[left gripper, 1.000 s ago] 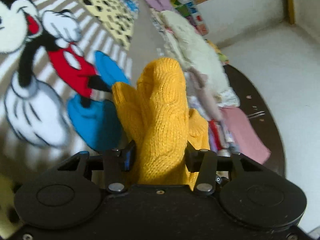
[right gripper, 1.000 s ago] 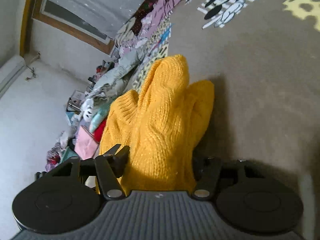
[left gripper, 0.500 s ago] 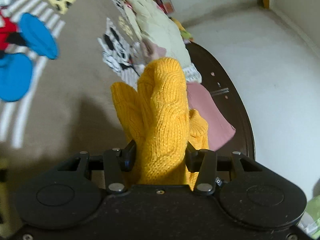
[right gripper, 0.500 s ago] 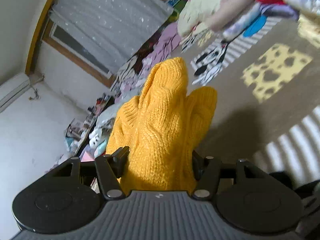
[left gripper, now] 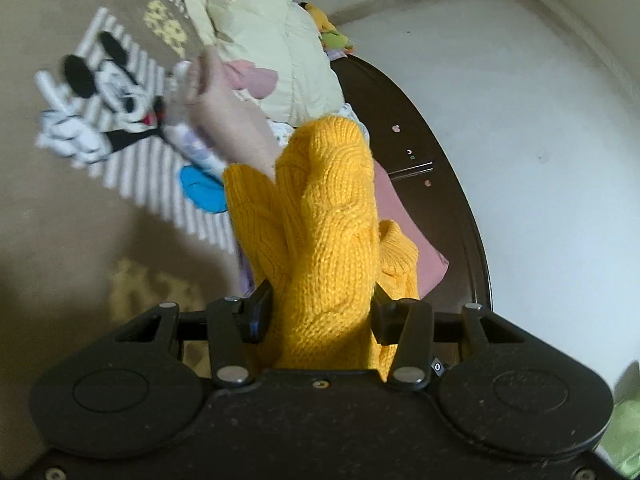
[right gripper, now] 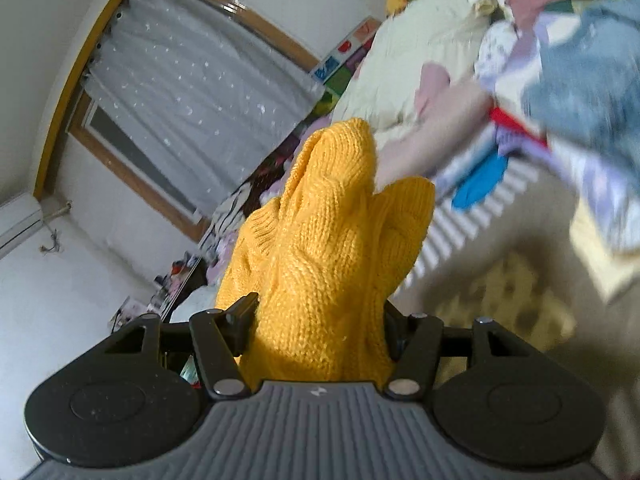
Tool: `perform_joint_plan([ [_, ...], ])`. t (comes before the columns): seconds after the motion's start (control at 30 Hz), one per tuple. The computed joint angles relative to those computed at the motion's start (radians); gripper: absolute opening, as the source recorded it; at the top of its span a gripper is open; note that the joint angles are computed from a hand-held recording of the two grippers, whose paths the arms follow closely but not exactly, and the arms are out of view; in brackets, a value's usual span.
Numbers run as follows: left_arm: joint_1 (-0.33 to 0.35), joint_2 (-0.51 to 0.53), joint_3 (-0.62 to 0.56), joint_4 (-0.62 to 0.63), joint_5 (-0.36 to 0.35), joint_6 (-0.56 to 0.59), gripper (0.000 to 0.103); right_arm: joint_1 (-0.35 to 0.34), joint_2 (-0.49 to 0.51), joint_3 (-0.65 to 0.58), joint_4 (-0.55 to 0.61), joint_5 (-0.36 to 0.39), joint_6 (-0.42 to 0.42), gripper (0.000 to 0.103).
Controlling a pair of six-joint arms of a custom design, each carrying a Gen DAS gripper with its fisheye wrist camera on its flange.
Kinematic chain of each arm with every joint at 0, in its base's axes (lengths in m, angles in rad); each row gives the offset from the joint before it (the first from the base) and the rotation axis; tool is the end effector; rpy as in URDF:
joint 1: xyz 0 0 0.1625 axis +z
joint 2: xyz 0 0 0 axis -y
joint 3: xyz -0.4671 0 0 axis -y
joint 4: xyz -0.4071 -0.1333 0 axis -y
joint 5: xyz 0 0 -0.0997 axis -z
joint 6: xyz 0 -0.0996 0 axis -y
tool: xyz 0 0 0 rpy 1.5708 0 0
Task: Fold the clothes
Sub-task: 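Carry the sweater bundle with both grippers onto the clothes pile on the bed, release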
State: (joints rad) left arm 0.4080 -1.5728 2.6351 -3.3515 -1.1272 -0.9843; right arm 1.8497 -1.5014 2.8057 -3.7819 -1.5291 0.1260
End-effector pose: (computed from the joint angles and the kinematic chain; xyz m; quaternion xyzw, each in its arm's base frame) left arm -0.2345 -0.2931 0.2719 -0.0044 -0.9165 0.3446 0.2032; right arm 0.2091 -0.2308 0.2529 -0.0777 0.8954 -0.4252 0.1064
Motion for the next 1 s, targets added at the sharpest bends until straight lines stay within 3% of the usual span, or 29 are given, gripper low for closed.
perform_joint_plan([
  [0.13,0.112,0.161,-0.103,-0.1,-0.066,0.062,0.046,-0.09,-0.062,-0.094,0.144,0.052,-0.056,0.061],
  [0.37,0.213,0.313,-0.168,-0.269,-0.087,0.066,0.046,-0.177,-0.014,-0.263,0.315,0.135,-0.166,0.061],
  [0.5,0.266,0.381,-0.212,-0.334,-0.114,0.052,0.046,-0.171,0.016,-0.372,0.456,0.112,-0.23,0.061],
  [0.7,0.3,0.469,-0.289,-0.362,-0.111,0.049,0.046,-0.186,0.061,-0.523,0.629,0.104,-0.252,0.061],
  [0.87,0.328,0.527,-0.279,-0.427,-0.133,0.045,0.046,-0.218,0.08,-0.617,0.79,0.104,-0.286,0.061],
  [0.93,0.342,0.556,-0.264,-0.453,-0.135,0.053,0.047,-0.22,0.083,-0.645,0.869,0.06,-0.295,0.063],
  [1.0,0.348,0.6,-0.253,-0.434,-0.071,0.104,0.055,-0.211,0.095,-0.665,0.919,-0.029,-0.29,0.075],
])
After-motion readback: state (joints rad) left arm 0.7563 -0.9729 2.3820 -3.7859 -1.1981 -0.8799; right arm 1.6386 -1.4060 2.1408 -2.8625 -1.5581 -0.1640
